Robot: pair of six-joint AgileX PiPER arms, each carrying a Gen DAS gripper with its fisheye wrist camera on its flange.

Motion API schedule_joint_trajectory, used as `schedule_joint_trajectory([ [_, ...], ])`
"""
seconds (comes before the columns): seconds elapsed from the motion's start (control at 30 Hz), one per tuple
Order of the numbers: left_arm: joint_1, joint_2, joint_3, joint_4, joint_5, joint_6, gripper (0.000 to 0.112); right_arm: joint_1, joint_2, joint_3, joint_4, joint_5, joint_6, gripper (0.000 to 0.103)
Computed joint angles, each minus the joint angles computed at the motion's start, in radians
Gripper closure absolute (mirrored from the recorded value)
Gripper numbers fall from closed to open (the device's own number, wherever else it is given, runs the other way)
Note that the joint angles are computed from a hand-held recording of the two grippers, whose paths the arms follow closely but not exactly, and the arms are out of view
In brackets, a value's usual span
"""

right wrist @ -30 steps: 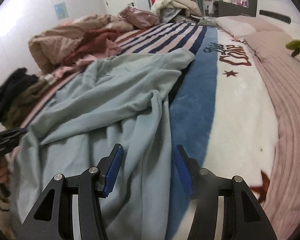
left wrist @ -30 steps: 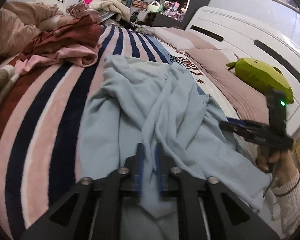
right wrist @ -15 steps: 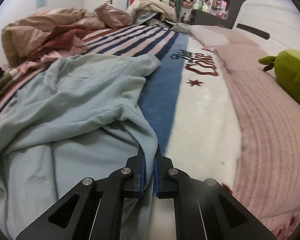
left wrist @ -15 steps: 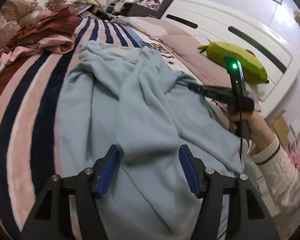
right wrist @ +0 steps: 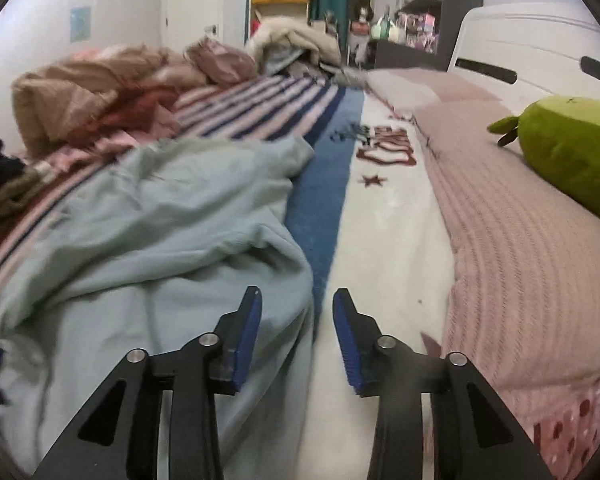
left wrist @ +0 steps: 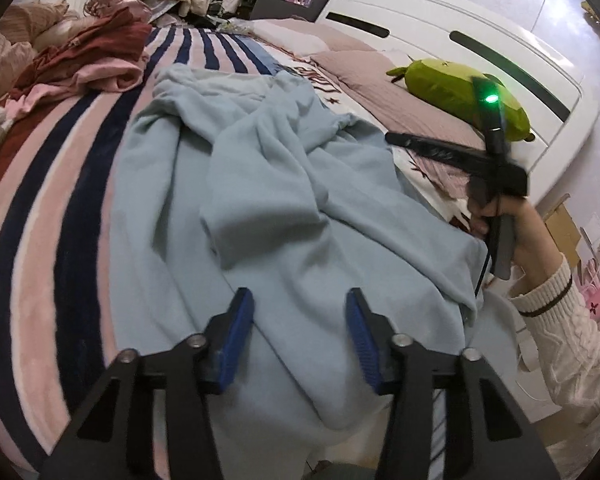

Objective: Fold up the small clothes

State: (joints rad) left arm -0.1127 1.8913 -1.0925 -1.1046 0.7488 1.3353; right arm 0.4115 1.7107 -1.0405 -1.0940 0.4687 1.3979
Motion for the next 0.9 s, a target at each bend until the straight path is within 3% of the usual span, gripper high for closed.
schedule_joint_trajectory([
  [0.07,-0.003,-0.017,0.022,0.013,0.004,0.015,0.077,0.024,-0.057,0.048,-0.028,-0.011,0.053,0.067],
  [0.2,-0.044,-0.055,0.08,0.04,-0.105,-0.009,0.076,0.075,-0.129,0.108,-0.056,-0.014,0.114,0.067],
  [0.3,-0.046,-0.072,0.114,-0.013,-0.14,0.013,0.059,0.099,-0.16,0.132,-0.06,-0.014,0.132,0.067],
  [0.4,-0.072,-0.095,0.151,-0.03,-0.203,0.035,0.058,0.113,-0.183,0.157,-0.074,-0.025,0.166,0.067],
  [0.43,-0.082,-0.097,0.156,-0.02,-0.206,0.034,0.067,0.118,-0.191,0.166,-0.085,-0.03,0.187,0.067],
  [0.47,-0.092,-0.094,0.155,-0.008,-0.212,0.023,0.088,0.12,-0.197,0.173,-0.093,-0.034,0.201,0.067],
  [0.57,-0.094,-0.105,0.173,-0.032,-0.235,0.029,0.107,0.136,-0.234,0.221,-0.176,-0.068,0.329,0.067],
  [0.67,-0.05,-0.13,0.18,-0.075,-0.195,0.067,0.108,0.163,-0.259,0.256,-0.229,-0.075,0.407,0.067],
  [0.9,0.085,-0.194,0.173,-0.057,-0.12,0.079,0.109,0.205,-0.31,0.302,-0.208,-0.039,0.413,0.067],
])
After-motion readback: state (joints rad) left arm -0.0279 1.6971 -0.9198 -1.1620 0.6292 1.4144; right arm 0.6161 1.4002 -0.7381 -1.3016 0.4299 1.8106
